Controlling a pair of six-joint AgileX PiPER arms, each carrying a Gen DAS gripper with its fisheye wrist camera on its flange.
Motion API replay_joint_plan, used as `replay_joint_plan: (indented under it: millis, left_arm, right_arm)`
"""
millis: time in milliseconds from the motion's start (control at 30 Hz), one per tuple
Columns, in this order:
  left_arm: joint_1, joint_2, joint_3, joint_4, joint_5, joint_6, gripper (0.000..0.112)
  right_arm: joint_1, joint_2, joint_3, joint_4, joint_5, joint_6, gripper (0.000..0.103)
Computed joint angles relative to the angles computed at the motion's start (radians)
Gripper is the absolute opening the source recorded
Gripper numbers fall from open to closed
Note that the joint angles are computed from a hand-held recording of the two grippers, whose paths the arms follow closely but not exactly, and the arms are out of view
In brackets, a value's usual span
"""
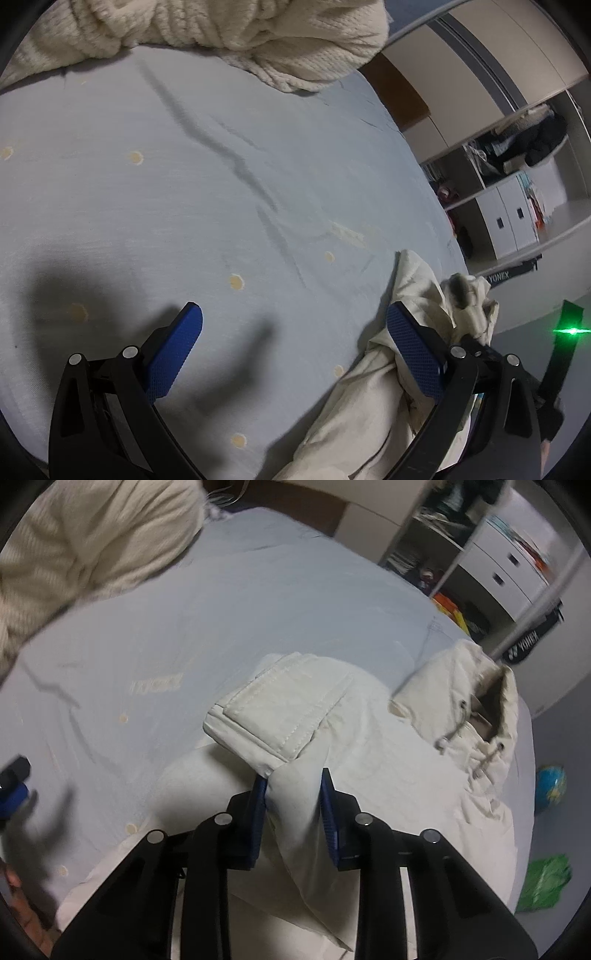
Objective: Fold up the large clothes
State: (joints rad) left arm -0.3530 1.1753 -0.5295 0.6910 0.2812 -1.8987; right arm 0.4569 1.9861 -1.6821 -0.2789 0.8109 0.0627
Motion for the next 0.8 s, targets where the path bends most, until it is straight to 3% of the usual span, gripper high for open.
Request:
replay_joint_plan:
  millis: [467, 800]
  left_arm:
    - [-0.074, 0.032, -0.056, 0.084, 0.042, -0.004, 0.096]
    - [-0.130, 0.055, -0.095, 0.138, 0.068, 0.009, 0.096]
  right_arm:
    - [-0.417, -0.241, 0.200, 0.455, -0.099, -0.230, 0.024]
    - [-0.727, -0.306, 0.353, 0.793, -0.112, -0.460, 0.024]
